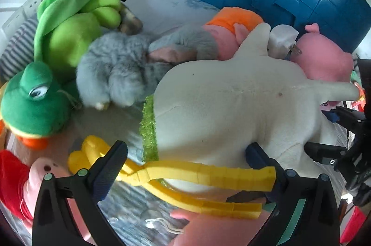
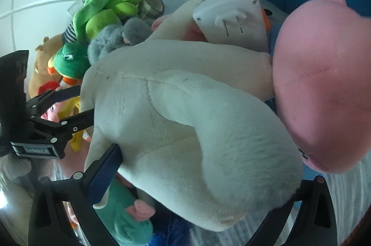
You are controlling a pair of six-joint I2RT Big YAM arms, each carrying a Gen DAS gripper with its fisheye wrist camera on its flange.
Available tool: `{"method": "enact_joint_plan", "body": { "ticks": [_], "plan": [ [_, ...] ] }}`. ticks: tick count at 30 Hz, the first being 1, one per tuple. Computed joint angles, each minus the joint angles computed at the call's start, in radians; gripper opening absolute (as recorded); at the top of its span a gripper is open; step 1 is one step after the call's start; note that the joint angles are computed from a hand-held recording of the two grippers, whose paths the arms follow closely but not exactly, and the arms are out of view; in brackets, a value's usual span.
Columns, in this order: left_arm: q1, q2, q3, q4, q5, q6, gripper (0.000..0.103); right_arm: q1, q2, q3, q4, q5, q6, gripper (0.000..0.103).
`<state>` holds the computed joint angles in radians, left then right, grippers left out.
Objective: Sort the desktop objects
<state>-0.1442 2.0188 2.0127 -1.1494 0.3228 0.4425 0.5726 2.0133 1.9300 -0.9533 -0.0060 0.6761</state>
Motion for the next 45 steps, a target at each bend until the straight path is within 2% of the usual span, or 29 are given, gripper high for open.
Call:
{"method": "enact_joint_plan", "body": {
  "ticks": [2,3,7,8,10,13,14,15,16,19,24,28,31,35,38,42,43,45],
  "plan": [
    [0.000,0.003,0.008,0.015,0.016,0.058,0.103,0.000,-0.006,-0.007,0.018,-0.004,-0.016,0.103],
    [0.000,0.021,0.035,-0.004,0.030,0.078,0.103,0.000,-0.006,-0.006,0.022,-0.002,-0.026,0.103],
    [0.021,0.162,0.231,-0.212,0.145,0.094,0.103,-0.006,0.012,0.005,0.032,-0.025,-0.025,0.103],
    [0.025,0.182,0.254,-0.237,0.175,0.092,0.103,-0.009,0.014,0.002,0.038,-0.038,-0.022,0.103],
    [0.028,0.183,0.245,-0.230,0.204,0.095,0.103,-0.013,0.005,-0.025,0.073,-0.058,-0.012,0.103],
    [0.023,0.141,0.171,-0.151,0.193,0.087,0.103,-0.010,0.007,-0.026,0.087,-0.051,-0.024,0.103],
    [0.021,0.111,0.125,-0.105,0.187,0.084,0.102,-0.005,0.011,-0.013,0.079,-0.036,-0.043,0.103],
    [0.020,0.084,0.088,-0.070,0.188,0.085,0.092,-0.001,0.015,0.000,0.071,-0.021,-0.062,0.103],
    [0.020,0.072,0.076,-0.060,0.186,0.083,0.088,0.008,0.017,0.016,0.064,0.005,-0.088,0.099],
    [0.017,0.052,0.060,-0.059,0.167,0.086,0.084,0.025,0.000,0.014,0.082,0.046,-0.105,0.098],
    [0.008,0.014,0.014,-0.072,0.124,0.140,0.084,0.038,-0.023,-0.007,0.050,0.038,-0.087,0.097],
    [0.025,0.020,0.021,-0.079,0.127,0.107,0.085,0.028,-0.030,-0.033,0.058,0.018,-0.053,0.097],
    [0.031,0.021,0.017,-0.065,0.126,0.069,0.091,0.027,-0.028,-0.024,0.053,0.031,-0.044,0.098],
    [0.031,0.006,-0.008,-0.054,0.074,0.020,0.093,0.034,-0.039,-0.009,0.032,0.062,-0.060,0.098],
    [0.023,-0.030,-0.055,-0.017,-0.019,-0.017,0.093,0.032,-0.070,-0.023,0.042,0.089,-0.062,0.098],
    [0.027,-0.074,-0.120,0.026,-0.200,-0.097,0.093,0.025,-0.094,-0.016,0.026,0.101,-0.095,0.103],
    [0.032,-0.079,-0.127,0.025,-0.224,-0.124,0.092,0.024,-0.098,-0.011,0.019,0.102,-0.109,0.103],
    [0.044,-0.110,-0.147,0.023,-0.219,-0.182,0.092,0.025,-0.110,-0.008,0.015,0.097,-0.149,0.103]
  ]
}}
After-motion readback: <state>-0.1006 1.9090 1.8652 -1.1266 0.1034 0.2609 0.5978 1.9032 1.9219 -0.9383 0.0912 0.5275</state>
